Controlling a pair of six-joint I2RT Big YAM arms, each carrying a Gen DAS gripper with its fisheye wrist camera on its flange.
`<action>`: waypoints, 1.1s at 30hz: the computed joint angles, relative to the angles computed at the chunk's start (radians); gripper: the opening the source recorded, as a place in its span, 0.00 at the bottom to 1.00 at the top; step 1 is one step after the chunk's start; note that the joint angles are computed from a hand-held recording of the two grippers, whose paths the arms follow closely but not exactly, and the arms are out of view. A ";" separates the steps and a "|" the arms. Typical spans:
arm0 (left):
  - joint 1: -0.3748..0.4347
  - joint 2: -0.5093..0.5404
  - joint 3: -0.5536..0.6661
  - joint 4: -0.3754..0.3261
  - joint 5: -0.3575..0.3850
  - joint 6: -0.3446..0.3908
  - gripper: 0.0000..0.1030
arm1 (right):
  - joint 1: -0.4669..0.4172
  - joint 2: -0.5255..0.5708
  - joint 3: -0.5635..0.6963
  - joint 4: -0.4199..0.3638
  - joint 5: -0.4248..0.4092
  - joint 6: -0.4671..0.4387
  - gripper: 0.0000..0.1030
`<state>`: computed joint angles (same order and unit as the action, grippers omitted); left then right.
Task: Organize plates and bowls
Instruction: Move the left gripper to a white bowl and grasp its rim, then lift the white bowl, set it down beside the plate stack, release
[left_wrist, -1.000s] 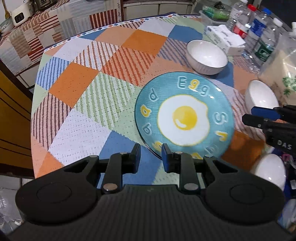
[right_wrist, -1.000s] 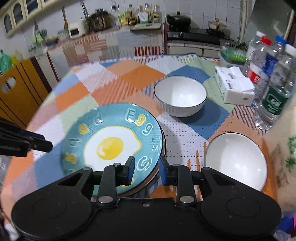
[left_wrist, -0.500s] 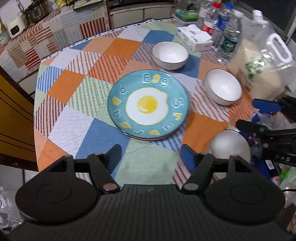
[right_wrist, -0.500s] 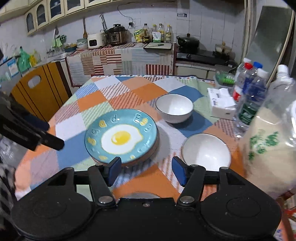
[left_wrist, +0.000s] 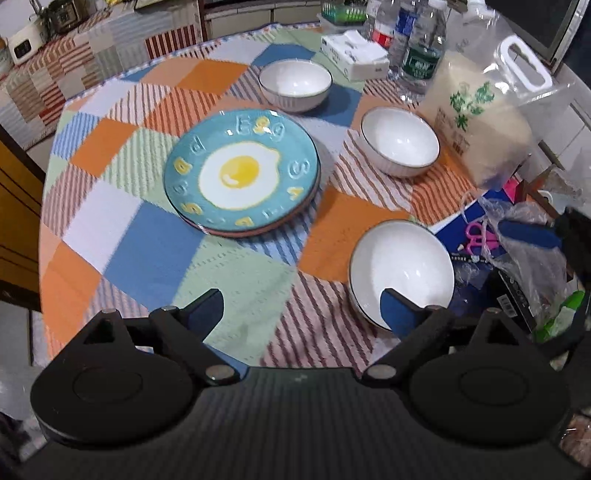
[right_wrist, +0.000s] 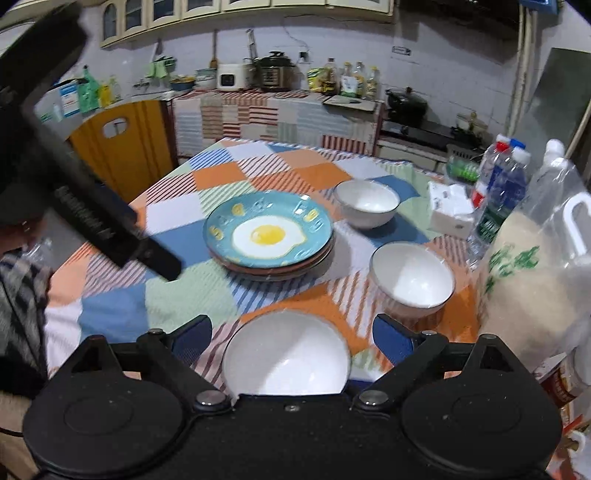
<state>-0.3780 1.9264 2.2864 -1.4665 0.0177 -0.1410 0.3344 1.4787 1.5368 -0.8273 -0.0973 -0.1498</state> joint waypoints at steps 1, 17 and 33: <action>-0.004 -0.006 -0.022 0.016 0.004 -0.006 0.90 | 0.003 -0.005 -0.017 0.004 -0.004 -0.006 0.93; -0.033 0.002 -0.192 0.165 0.080 -0.077 0.75 | 0.022 0.061 -0.121 0.046 0.097 0.016 0.93; -0.035 0.027 -0.227 0.220 0.157 -0.063 0.15 | 0.027 0.111 -0.152 0.174 0.087 0.032 0.95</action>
